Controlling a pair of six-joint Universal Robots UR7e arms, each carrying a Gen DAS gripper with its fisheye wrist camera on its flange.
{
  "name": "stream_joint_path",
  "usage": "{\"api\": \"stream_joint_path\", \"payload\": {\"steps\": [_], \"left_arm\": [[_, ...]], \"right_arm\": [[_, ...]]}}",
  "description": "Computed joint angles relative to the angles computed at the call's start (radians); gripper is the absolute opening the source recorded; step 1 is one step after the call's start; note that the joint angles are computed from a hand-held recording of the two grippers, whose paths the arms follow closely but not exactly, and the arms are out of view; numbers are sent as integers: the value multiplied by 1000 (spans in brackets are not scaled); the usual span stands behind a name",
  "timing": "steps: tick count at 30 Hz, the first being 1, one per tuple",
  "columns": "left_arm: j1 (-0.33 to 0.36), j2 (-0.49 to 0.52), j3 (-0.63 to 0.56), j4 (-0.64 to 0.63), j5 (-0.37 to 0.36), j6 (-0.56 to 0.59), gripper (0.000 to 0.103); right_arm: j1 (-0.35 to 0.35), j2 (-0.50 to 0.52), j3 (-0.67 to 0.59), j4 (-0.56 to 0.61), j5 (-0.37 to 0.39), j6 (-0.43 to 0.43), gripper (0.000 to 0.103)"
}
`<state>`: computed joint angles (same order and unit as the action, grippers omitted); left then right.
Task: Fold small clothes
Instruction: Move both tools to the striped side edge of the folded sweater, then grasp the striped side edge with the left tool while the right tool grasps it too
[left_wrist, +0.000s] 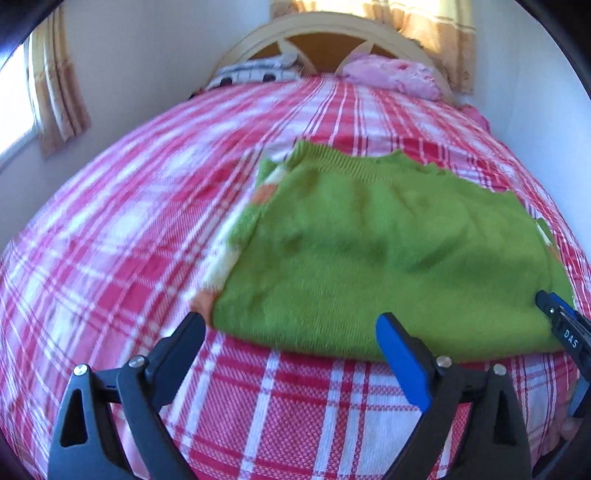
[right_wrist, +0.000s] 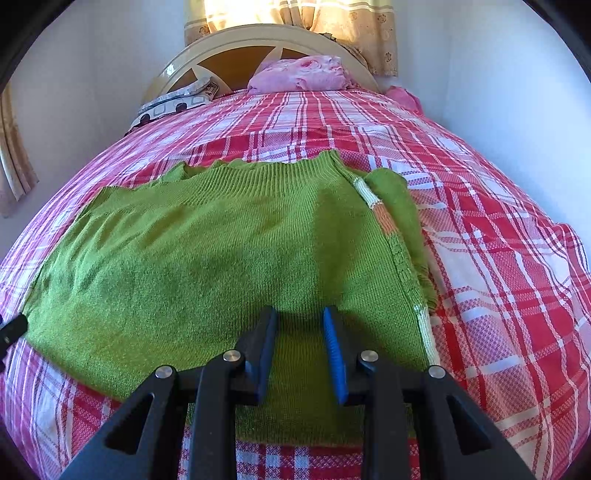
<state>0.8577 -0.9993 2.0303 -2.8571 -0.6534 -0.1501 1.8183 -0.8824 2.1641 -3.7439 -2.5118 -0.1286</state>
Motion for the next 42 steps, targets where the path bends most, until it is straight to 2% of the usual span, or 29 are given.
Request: {"api": "stream_joint_path", "payload": {"steps": [4, 6, 9, 12, 16, 17, 19, 20, 21, 25, 27, 28, 31, 34, 37, 39, 41, 42], "left_arm": [[13, 6, -5, 18, -16, -60, 96], [25, 10, -12, 12, -48, -80, 96], [74, 0, -26, -13, -200, -158, 96], [98, 4, 5, -196, -276, -175, 96], [138, 11, 3, -310, -381, -240, 96], [150, 18, -7, -330, -417, -244, 90], [163, 28, -29, -326, -451, -225, 60], [173, 35, -45, -309, -474, -208, 25], [178, 37, -55, -292, -475, -203, 14], [193, 34, -26, -343, -496, -199, 16], [205, 28, -13, -371, -512, -227, 27], [213, 26, -11, -375, -525, -242, 27], [225, 21, -35, -328, -552, -251, 32], [232, 17, -71, -254, -566, -230, 41], [256, 15, -67, -285, -628, -228, 45], [267, 18, -58, -321, -654, -231, 45], [270, 23, -58, -340, -655, -232, 45], [269, 25, -55, -354, -652, -225, 44]], "right_arm": [[0, 0, 1, -2, 0, -1, 28], [-1, 0, 1, -3, 0, -1, 28], [0, 0, 1, -3, 2, 1, 28], [1, 1, 0, -3, 0, 1, 28], [-1, 0, 2, -6, 2, 0, 28], [-1, 0, 2, -6, 2, 0, 28], [0, 1, 1, -6, 4, 2, 28], [0, 1, 1, -5, 5, 3, 28], [0, 1, 1, -6, 5, 4, 28], [0, 1, 4, -11, 13, 9, 28], [-1, 2, 5, -13, 15, 10, 28], [0, 3, 4, -13, 13, 10, 28], [6, 14, -5, -18, -7, -2, 28], [13, 20, -13, -21, -28, -12, 28], [47, 37, -26, -95, -55, -62, 28], [81, 56, -49, -166, -43, -127, 29], [116, 74, -100, -127, -23, -151, 33], [124, 77, -125, -72, 1, -138, 42]]}}
